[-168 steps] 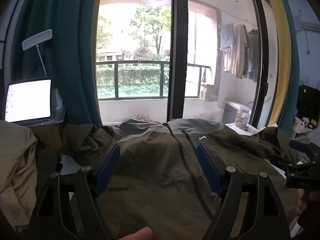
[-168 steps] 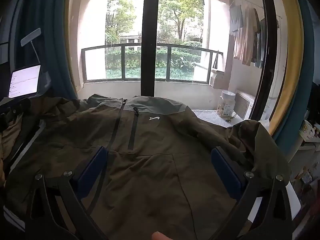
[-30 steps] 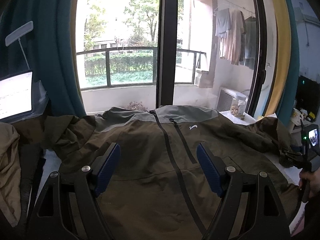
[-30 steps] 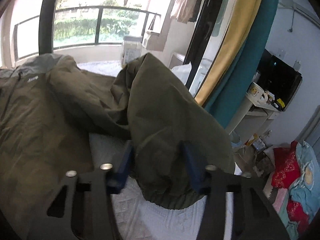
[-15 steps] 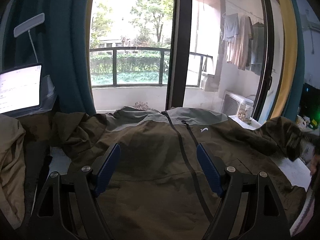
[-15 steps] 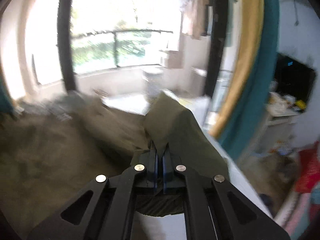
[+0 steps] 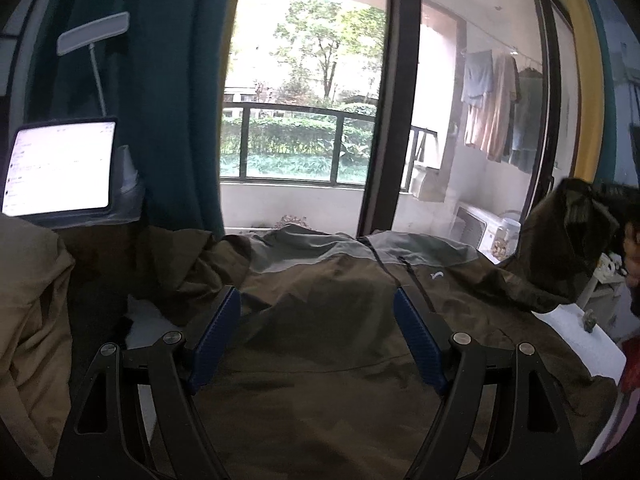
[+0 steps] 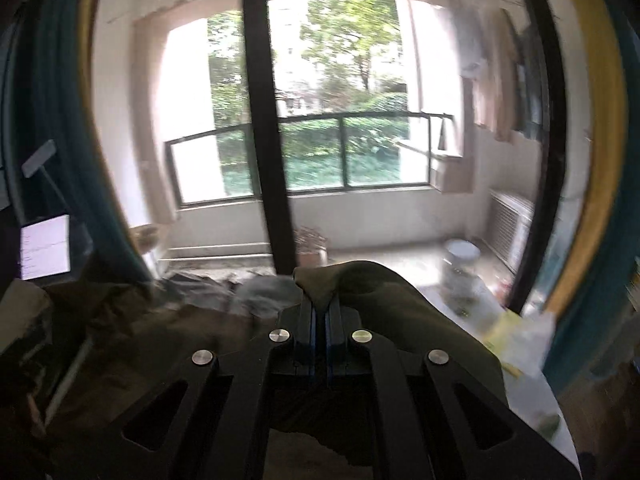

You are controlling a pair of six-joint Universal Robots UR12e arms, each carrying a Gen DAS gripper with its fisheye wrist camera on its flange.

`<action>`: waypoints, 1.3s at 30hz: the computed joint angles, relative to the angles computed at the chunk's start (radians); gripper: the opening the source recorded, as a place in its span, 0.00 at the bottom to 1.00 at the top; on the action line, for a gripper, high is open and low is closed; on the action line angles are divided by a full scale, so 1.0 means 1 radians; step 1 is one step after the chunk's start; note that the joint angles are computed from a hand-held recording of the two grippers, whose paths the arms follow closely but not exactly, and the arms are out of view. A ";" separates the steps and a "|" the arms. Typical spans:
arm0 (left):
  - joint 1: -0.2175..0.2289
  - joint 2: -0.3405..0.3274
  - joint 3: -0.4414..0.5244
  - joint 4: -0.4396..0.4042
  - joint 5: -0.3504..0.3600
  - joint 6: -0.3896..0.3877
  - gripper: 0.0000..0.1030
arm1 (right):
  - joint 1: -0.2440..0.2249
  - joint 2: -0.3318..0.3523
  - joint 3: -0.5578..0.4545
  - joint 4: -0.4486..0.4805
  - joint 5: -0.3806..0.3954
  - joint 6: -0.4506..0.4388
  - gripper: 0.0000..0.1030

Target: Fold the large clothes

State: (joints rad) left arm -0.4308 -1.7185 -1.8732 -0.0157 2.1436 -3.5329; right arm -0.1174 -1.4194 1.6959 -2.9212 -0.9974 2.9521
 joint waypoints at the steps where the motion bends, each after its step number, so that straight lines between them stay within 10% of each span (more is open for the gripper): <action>1: 0.005 0.004 -0.007 0.007 -0.002 -0.002 0.79 | 0.014 0.005 -0.008 -0.002 0.001 0.000 0.03; 23: 0.096 0.103 -0.138 0.018 0.001 -0.083 0.79 | 0.302 0.141 -0.118 0.193 0.044 -0.111 0.04; 26: 0.100 0.111 -0.144 0.004 0.000 -0.088 0.79 | 0.308 0.146 -0.111 0.254 0.091 -0.147 0.30; 28: 0.096 0.112 -0.141 -0.009 0.005 -0.091 0.79 | 0.308 0.141 -0.105 0.281 0.111 -0.167 0.93; 29: 0.094 0.111 -0.139 -0.015 0.006 -0.092 0.79 | 0.305 0.135 -0.096 0.289 0.123 -0.186 1.00; 39: 0.078 0.063 -0.075 -0.059 -0.033 -0.058 0.79 | 0.205 0.095 -0.042 0.147 0.035 -0.130 1.00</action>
State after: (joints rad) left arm -0.3526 -1.6554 -1.9480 -0.0751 2.1110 -3.5909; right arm 0.0871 -1.3240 1.6535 -2.7745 -0.9625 2.8221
